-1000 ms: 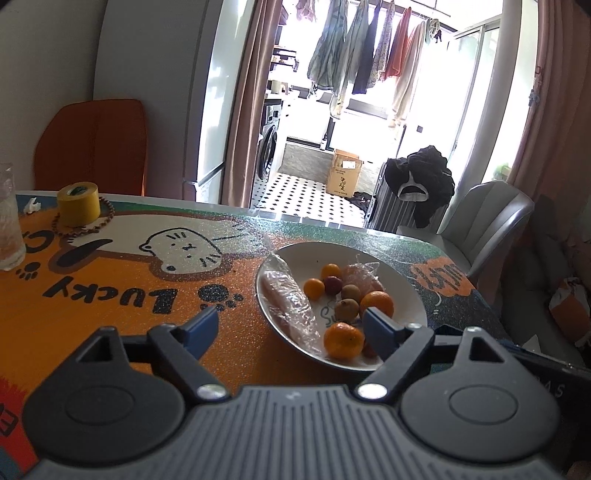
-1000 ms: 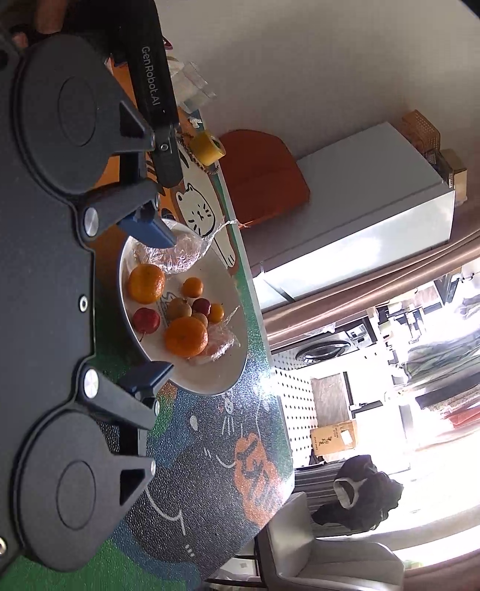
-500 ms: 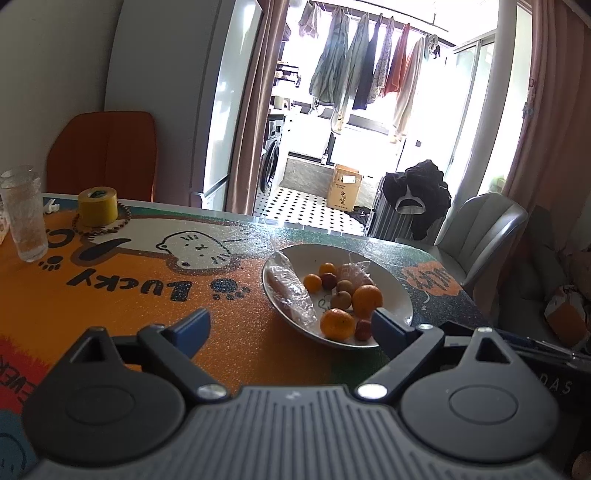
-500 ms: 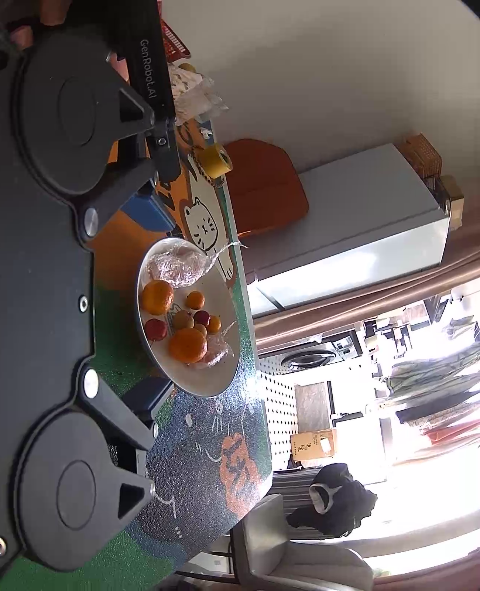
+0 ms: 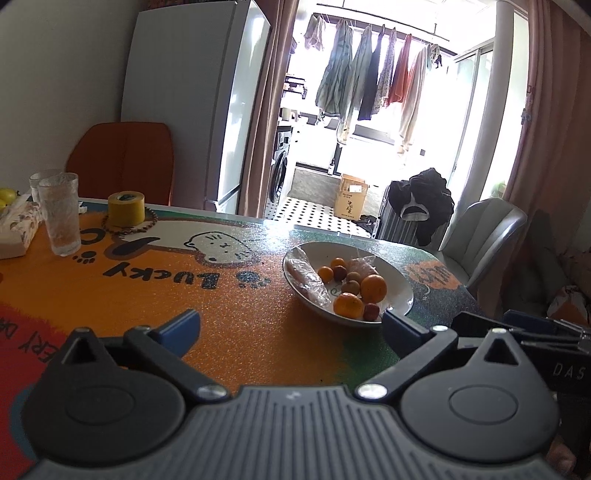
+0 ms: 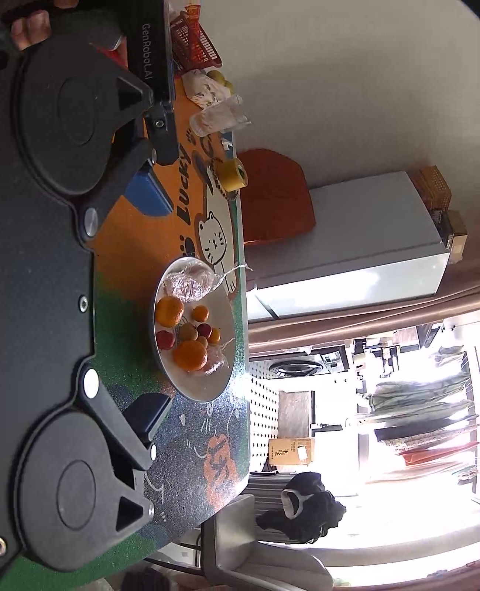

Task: Organize fruits

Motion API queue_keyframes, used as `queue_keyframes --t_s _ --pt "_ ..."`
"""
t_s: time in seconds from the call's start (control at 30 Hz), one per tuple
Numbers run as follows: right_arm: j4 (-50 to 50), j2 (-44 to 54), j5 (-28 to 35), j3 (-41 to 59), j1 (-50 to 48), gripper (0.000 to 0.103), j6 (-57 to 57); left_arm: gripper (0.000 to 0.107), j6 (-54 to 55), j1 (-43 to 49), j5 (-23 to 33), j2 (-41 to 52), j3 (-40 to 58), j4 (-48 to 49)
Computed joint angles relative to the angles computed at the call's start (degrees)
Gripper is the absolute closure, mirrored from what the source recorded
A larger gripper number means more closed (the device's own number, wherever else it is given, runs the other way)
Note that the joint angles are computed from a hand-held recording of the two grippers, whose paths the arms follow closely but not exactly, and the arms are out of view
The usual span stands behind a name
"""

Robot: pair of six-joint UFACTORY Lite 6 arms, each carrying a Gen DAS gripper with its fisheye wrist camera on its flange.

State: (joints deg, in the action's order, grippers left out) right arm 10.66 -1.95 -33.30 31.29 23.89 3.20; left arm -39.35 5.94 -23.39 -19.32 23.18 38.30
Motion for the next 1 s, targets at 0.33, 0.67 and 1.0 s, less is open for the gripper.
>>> queue_keyframes --t_s 0.33,0.67,1.0 --pt "7.5 -8.7 0.8 -5.6 4.4 0.000 -5.4 0.004 -19.7 7.3 -0.1 -15.6 -7.4 23.6" --pt "25.0 -16.6 -1.6 -11.7 13.8 0.000 -17.9 0.004 -44.3 19.5 -7.5 -33.7 -13.5 52.7" --pt "33.0 -20.5 -2.6 -16.4 18.8 0.000 -22.6 0.004 -53.5 36.5 -23.5 -46.9 -17.9 67.1"
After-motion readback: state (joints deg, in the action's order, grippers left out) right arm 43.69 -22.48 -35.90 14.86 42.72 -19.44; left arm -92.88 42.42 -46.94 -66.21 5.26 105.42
